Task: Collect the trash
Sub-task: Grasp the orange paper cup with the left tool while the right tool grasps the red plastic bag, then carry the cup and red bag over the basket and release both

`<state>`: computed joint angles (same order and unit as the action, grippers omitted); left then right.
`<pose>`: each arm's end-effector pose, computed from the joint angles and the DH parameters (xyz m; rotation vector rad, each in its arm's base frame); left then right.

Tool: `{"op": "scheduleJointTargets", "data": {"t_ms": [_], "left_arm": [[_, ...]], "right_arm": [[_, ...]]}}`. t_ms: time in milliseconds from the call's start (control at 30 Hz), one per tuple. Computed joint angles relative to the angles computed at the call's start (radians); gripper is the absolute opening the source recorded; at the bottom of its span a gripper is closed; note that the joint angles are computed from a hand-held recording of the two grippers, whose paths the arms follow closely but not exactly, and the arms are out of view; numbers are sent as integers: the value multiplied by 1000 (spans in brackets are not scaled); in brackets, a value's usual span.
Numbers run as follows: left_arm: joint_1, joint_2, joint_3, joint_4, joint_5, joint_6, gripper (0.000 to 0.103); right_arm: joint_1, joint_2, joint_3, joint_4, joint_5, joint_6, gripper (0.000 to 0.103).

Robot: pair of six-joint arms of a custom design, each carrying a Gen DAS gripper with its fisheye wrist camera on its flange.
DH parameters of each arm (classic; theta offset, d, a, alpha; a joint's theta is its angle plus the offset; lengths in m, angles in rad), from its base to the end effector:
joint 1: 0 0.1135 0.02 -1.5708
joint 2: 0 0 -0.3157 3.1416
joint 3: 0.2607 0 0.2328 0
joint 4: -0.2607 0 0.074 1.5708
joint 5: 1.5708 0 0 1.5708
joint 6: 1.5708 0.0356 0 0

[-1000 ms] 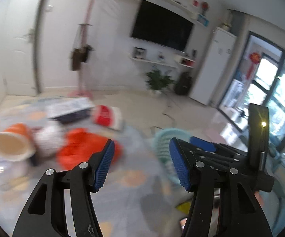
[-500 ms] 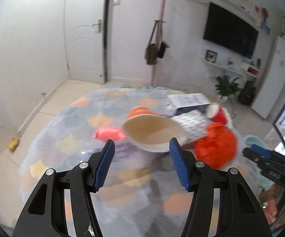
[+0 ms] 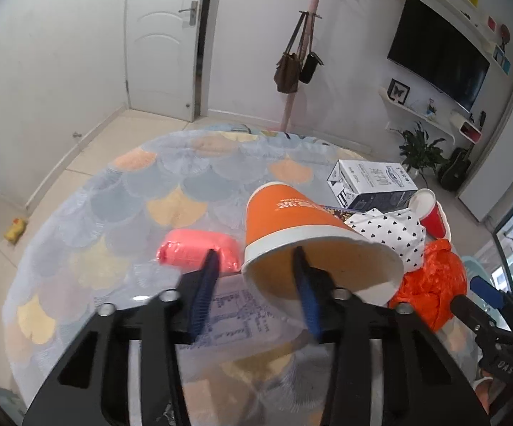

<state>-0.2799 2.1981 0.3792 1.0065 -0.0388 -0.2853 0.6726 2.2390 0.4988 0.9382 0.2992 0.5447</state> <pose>0.2729 -0.0770 0.0568 -0.0250 2.3937 -0.2214 0.2505 0.1861 0.0518 -0.0071 2.3415 0.2515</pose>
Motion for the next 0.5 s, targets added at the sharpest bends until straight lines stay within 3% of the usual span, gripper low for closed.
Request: {"op": "scheduleJointTargets", "data": {"t_ms": [67,267,433,500], "left_arm": [[6,13,8,3,15,-4,11],[1,11,-74,166,30,-1,1],[-44,1,-204,364,7,-11,1],[-61,9,-260,454,3,-22,1]], "right_arm": [[5,22,38,-31,19,-1,81],[-31,84,86,-52,-68,36,78],[-36,82,55,-7,-93,39,52],[-27,75,49,-2,-95,27,35]]}}
